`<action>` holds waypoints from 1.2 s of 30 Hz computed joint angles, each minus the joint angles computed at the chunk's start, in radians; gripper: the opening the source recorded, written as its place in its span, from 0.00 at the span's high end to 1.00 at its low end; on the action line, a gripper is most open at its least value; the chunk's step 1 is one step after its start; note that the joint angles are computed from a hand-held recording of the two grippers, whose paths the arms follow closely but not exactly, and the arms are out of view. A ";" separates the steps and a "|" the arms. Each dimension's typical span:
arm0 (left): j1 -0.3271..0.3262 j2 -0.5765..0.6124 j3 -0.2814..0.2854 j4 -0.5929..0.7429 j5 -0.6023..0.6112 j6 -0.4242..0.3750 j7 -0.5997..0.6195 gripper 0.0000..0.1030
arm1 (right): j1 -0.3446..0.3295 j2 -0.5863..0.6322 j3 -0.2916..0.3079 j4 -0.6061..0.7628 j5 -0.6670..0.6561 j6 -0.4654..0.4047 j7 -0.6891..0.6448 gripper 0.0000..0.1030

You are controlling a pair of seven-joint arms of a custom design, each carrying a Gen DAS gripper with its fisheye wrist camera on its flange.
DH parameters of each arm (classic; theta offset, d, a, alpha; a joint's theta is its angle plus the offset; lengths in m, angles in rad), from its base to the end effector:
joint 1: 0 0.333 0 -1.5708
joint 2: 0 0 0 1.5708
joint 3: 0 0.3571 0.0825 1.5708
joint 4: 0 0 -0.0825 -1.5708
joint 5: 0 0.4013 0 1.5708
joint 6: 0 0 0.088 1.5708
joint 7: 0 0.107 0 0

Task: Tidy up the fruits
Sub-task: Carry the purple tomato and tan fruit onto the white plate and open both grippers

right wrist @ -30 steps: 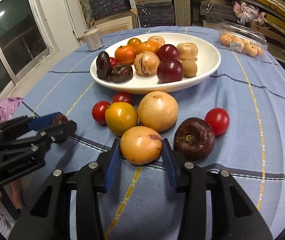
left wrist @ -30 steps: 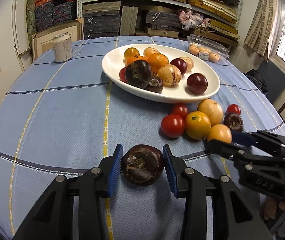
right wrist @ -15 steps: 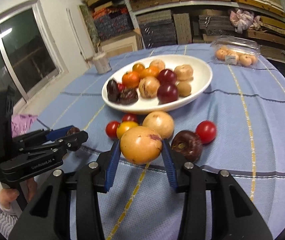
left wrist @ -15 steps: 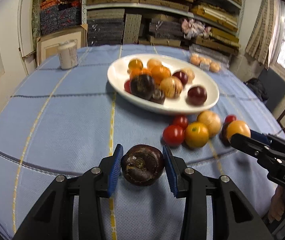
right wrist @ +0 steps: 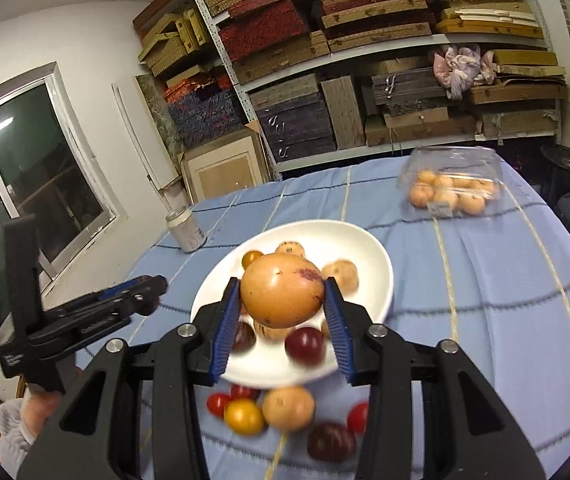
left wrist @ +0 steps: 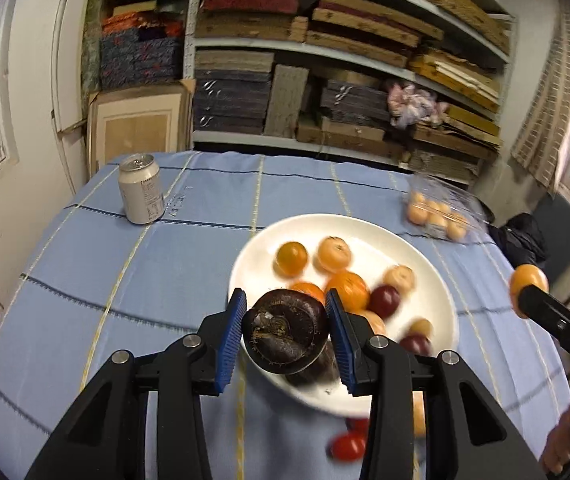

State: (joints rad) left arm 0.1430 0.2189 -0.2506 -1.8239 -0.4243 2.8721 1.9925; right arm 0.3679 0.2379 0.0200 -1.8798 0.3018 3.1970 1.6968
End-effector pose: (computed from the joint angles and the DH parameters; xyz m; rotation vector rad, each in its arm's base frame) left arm 0.6876 -0.0354 0.5459 -1.6404 1.8851 -0.9857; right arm 0.6439 0.2315 0.5457 -1.4449 1.5231 -0.4743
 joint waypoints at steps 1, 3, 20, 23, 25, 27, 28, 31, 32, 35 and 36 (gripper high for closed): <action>-0.012 0.021 0.014 0.024 0.027 -0.008 -0.029 0.60 | -0.003 0.028 -0.001 0.040 -0.005 -0.022 -0.003 0.60; -0.025 0.074 0.028 0.082 0.078 -0.038 -0.078 0.60 | -0.020 0.072 0.015 0.103 -0.004 -0.061 -0.014 0.60; 0.019 0.218 -0.038 0.232 0.205 -0.085 -0.164 0.60 | 0.042 0.244 -0.086 0.292 -0.139 -0.242 0.058 0.60; 0.007 0.205 -0.029 0.215 0.225 -0.064 -0.170 0.59 | 0.102 0.244 -0.163 0.280 -0.215 -0.223 0.126 0.50; 0.003 0.198 -0.027 0.205 0.234 -0.054 -0.174 0.56 | 0.114 0.231 -0.179 0.260 -0.241 -0.188 0.156 0.38; 0.001 0.186 -0.027 0.189 0.242 -0.042 -0.177 0.51 | 0.121 0.214 -0.190 0.241 -0.257 -0.161 0.175 0.37; -0.001 0.171 -0.024 0.169 0.249 -0.024 -0.179 0.44 | 0.127 0.201 -0.197 0.224 -0.263 -0.137 0.185 0.37; -0.011 0.118 -0.008 0.089 0.277 0.059 -0.198 0.33 | 0.179 0.156 -0.259 0.159 -0.270 -0.048 0.241 0.31; -0.003 0.100 -0.015 0.063 0.276 0.078 -0.196 0.33 | 0.214 0.133 -0.299 0.117 -0.264 0.008 0.265 0.26; 0.048 0.022 -0.064 -0.057 0.227 0.150 -0.145 0.32 | 0.330 0.090 -0.420 0.024 -0.203 0.126 0.278 0.16; 0.057 -0.003 -0.072 -0.093 0.214 0.176 -0.129 0.31 | 0.357 0.078 -0.444 -0.002 -0.177 0.154 0.272 0.16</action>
